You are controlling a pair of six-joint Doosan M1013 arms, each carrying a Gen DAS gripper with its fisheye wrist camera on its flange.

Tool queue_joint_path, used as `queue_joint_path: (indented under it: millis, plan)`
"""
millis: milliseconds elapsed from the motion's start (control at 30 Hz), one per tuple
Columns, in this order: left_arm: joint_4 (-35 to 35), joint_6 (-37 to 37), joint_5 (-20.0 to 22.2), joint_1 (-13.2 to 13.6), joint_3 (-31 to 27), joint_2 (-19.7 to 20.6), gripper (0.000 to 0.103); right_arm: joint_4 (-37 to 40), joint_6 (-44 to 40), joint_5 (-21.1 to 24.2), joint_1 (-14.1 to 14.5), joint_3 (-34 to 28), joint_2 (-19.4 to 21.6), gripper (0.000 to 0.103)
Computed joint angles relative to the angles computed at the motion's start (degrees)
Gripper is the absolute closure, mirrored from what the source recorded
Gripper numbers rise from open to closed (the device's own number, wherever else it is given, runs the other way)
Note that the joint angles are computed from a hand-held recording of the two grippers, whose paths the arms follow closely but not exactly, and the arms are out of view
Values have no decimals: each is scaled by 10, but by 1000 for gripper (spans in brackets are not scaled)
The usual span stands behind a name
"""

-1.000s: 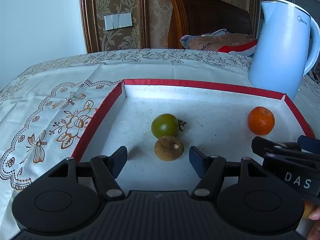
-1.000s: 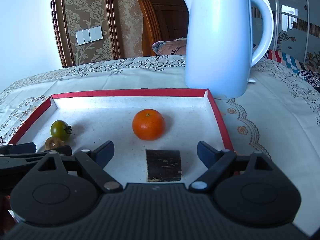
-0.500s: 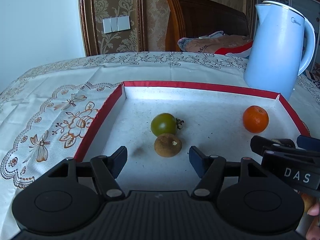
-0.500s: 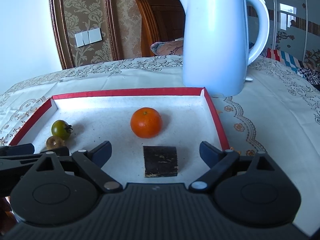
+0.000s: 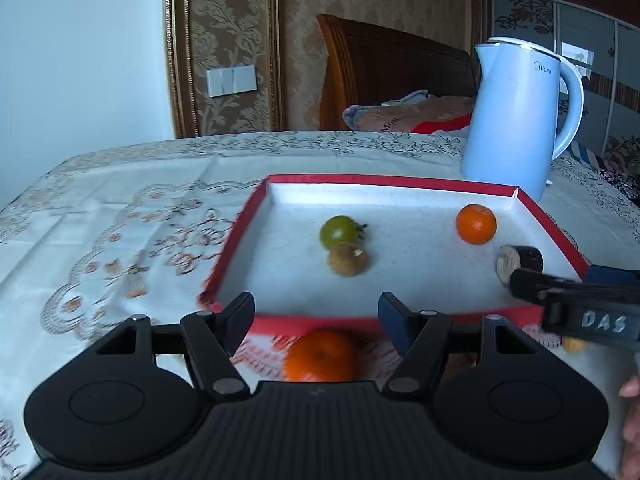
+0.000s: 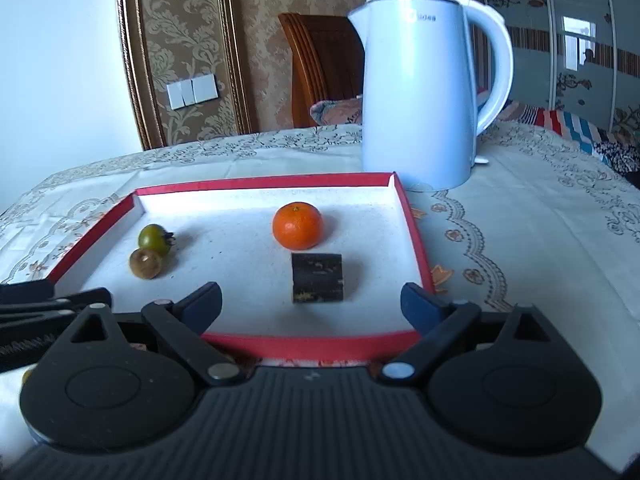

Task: Organize fruits
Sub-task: 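Move both open tools back out of the tray toward the produce on the cloth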

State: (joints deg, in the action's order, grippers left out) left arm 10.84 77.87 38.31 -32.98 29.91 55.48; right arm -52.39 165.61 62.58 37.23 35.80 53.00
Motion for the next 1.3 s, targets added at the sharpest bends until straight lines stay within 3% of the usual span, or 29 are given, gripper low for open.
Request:
queue_joint_path:
  millis: [200,433,600,800,1067,1300]
  plan:
    - [-10,-1,-50,6,85,-45,35,-36,59,-19,11,63,-34,4]
    - [-18,-1,-60,10,135,-68,35,-61,97,-17,24,117,-63,3]
    - [-17,-3,-68,11,146,-73,35,-55,130,-13,30,166,-87,3]
    - [-36,12,-44,13,131,-62,35,-50,167,-19,37,218,-113,2]
    - [-50,20,-12,15,111,-51,35,-37,98,15,33,163,-83,2]
    - [-42,22,-11,12,108,-48,30,-15,67,15,21,121,-61,7]
